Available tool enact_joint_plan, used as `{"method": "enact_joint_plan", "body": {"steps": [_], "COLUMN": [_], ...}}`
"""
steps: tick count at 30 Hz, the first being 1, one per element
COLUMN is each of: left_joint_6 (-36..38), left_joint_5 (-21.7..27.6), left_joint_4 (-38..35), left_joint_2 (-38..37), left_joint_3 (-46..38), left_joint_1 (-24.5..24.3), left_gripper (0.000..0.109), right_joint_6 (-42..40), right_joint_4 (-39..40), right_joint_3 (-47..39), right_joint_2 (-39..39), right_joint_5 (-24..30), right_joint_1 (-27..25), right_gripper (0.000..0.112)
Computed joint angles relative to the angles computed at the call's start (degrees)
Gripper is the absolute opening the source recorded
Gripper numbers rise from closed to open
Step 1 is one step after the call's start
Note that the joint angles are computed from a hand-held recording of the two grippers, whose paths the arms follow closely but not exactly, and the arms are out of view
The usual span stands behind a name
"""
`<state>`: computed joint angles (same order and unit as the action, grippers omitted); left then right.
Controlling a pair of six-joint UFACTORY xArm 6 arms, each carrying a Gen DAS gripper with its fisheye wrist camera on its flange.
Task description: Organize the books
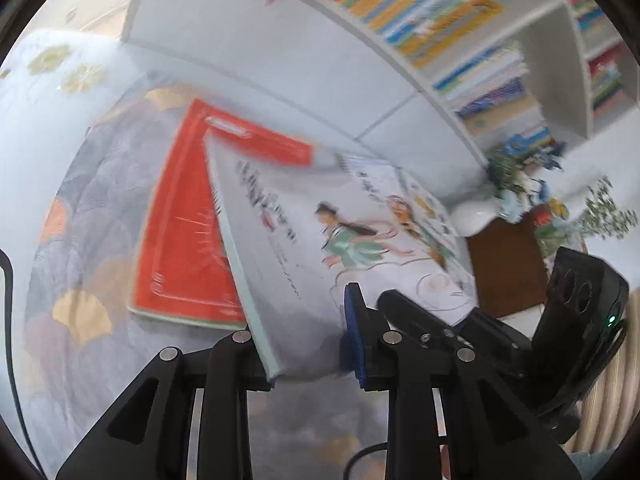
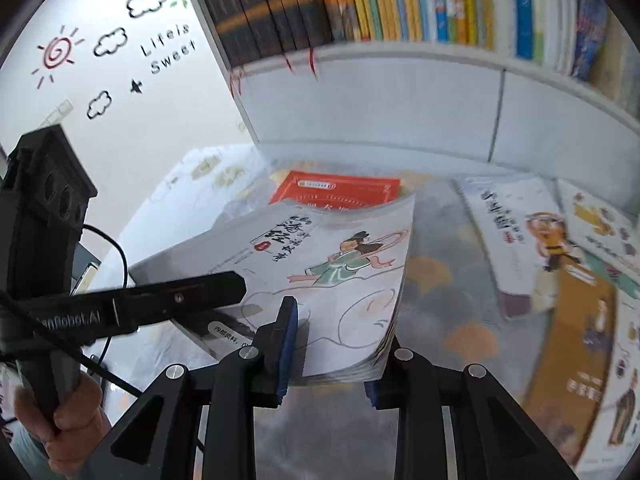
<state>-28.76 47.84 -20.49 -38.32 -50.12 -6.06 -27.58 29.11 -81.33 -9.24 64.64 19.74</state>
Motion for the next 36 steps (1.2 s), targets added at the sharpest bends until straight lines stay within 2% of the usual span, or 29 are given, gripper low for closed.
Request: {"method": "enact_joint_plan", "body": {"steps": [5, 7, 14, 16, 19, 23, 26, 28, 31, 33, 36], "left_joint_6": [1.52, 0.42, -3.5, -6.81, -9.81, -9.61, -5.99, -4.56, -1.93, 0.74, 6.61], "left_joint_5": [-0.47, -1.12, -1.18, -0.41, 1.73, 6.01, 8.08, 7.17, 4.65, 3.22, 1.76], "left_joint_4": [-0.91, -1.55, -0.14, 4.34, 10.22, 14.57, 13.72, 11.46, 7.92, 4.29, -2.29], "left_joint_2": [0.36, 0.01, -2.69, -3.56, -4.57, -2.49, 2.2, 5.51, 12.5, 18.19, 27.3], "left_joint_3": [2.46, 3.95, 7.97, 7.77, 6.66, 2.06, -2.76, -5.09, -9.53, -13.72, -21.34], "left_joint_1": [4.13, 5.4, 8.98, 8.57, 6.99, 1.16, -4.79, -8.65, -15.38, -18.92, -22.96], "left_gripper": [0.027, 0.031, 0.031, 0.031, 0.033, 0.037, 0.04, 0.042, 0.052, 0.053, 0.053], "right_joint_6": [2.96, 4.19, 6.52, 7.45, 7.51, 4.7, 1.13, -0.43, -2.97, -3.81, -3.16], "right_joint_4": [-1.24, -1.99, -3.73, -3.28, 0.13, 1.44, 2.31, 1.23, 0.67, -0.51, -2.89], "right_joint_3": [-3.77, -4.07, -4.11, -4.18, -6.29, -4.74, -0.74, 2.44, 6.3, 7.65, 7.67], "right_joint_2": [6.19, 7.3, 9.92, 10.63, 12.47, 10.49, 6.3, 3.07, -1.24, -3.04, -3.78], "right_joint_5": [0.89, 0.71, 0.79, 0.37, 4.71, 8.22, 11.83, 14.75, 20.15, 22.75, 21.32], "right_joint_1": [1.72, 2.24, 4.28, 4.57, 3.59, 1.55, -2.44, -6.38, -14.34, -19.78, -29.96], "right_gripper": [0.028, 0.028, 0.028, 0.028, 0.03, 0.035, 0.04, 0.053, 0.053, 0.053, 0.053]}}
